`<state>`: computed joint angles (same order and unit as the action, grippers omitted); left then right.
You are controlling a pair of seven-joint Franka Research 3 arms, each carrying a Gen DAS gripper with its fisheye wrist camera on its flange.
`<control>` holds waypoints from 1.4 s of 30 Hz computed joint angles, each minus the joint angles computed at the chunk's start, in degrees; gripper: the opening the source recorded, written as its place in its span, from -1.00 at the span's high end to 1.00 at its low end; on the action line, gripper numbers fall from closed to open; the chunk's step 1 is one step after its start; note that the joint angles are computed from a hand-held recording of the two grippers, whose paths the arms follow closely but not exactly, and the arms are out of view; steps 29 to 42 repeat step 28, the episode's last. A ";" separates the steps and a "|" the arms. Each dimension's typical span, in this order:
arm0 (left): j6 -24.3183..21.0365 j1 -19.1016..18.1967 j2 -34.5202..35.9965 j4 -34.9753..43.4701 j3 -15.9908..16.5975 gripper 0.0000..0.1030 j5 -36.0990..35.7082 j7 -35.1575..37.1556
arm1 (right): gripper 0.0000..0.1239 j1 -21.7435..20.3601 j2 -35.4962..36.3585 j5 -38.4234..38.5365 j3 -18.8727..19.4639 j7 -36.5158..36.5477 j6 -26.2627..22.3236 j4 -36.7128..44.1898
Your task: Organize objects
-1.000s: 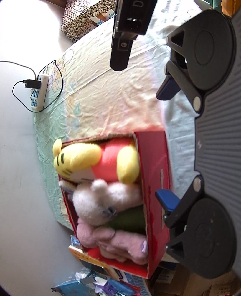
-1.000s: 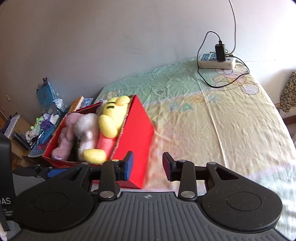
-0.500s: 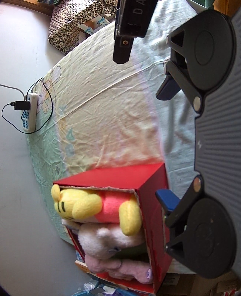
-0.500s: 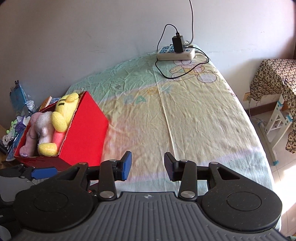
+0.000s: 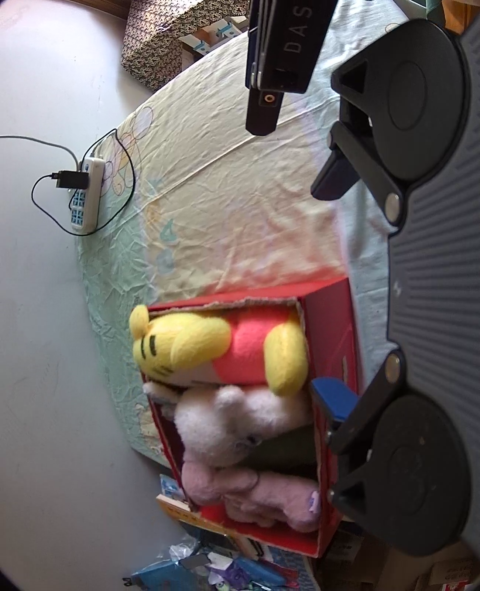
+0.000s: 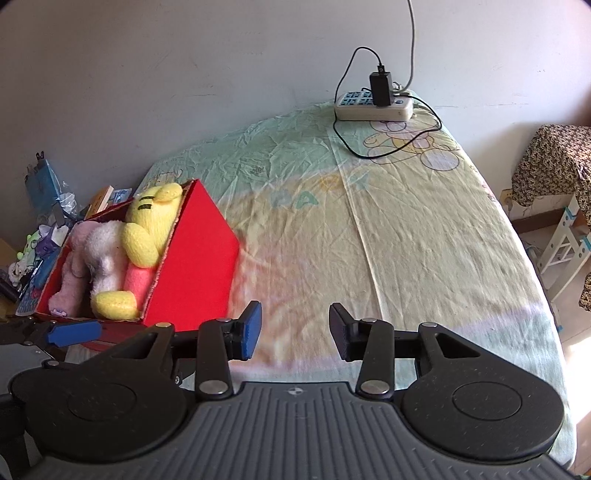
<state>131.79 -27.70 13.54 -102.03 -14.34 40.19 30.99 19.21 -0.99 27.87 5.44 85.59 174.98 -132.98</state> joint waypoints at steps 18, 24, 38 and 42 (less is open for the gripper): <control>6.38 9.46 -10.78 -12.45 1.24 -0.99 0.09 1.54 | 0.27 7.35 6.97 -24.25 -1.52 22.82 2.48 10.35; 10.16 12.09 -13.32 -16.10 1.67 -0.97 0.78 3.01 | 0.17 12.94 9.42 -34.87 -6.57 33.66 2.06 13.49; 11.37 13.59 -13.56 -16.62 1.92 -0.97 -0.71 4.84 | 0.17 16.38 10.24 -42.06 -10.19 41.99 1.69 14.76; 11.37 13.59 -13.56 -16.62 1.92 -0.97 -0.71 4.84 | 0.17 16.38 10.24 -42.06 -10.19 41.99 1.69 14.76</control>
